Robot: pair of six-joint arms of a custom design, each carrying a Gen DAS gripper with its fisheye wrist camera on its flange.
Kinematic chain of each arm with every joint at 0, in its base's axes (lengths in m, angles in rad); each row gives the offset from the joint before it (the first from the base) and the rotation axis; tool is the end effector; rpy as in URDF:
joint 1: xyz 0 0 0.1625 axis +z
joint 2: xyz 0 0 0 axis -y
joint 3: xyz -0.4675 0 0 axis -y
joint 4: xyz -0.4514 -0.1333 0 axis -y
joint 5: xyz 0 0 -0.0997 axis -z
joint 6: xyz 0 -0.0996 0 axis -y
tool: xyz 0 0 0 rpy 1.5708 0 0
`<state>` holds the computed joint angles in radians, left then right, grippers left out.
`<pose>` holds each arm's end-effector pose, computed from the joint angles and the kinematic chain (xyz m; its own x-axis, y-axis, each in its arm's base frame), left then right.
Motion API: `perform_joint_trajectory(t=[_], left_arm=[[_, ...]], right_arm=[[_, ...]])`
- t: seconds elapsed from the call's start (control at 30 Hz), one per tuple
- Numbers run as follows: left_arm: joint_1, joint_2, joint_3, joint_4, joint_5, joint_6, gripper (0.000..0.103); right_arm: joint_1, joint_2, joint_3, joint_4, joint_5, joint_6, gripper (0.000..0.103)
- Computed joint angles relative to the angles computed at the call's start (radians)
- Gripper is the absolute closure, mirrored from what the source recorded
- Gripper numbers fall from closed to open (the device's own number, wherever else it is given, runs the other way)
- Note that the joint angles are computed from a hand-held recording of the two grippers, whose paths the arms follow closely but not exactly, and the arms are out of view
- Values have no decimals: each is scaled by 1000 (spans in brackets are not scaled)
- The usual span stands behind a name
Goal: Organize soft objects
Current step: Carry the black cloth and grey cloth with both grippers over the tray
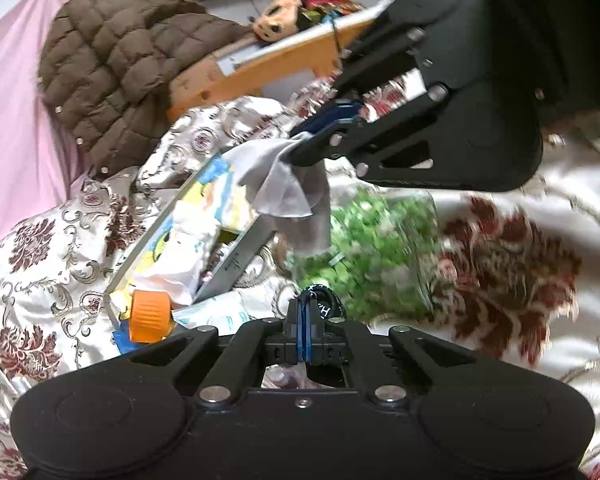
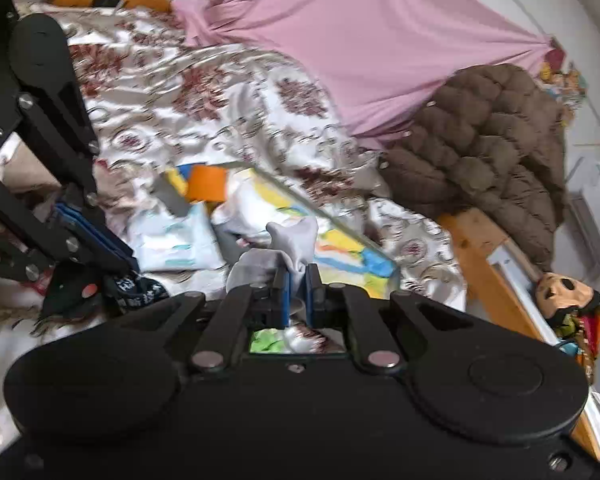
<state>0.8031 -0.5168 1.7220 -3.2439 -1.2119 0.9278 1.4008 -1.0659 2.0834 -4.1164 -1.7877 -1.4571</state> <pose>-0.3643 -0.6197 -0.0663 0.0262 0.8355 -0.5489 0.9988 -0.0441 -0.0195 0.0147 -0.5756 0.2831 -0.1122 0.0010 0.9937 -0.9193 0.3795 -0.1042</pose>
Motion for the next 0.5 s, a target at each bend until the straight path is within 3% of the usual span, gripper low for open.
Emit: perform_joint_trajectory(t=[0.5], left_arm=[[27,43,-56,-200,-100,-102,103]], right_arm=[[10,50,-52,-121,11,32,101]])
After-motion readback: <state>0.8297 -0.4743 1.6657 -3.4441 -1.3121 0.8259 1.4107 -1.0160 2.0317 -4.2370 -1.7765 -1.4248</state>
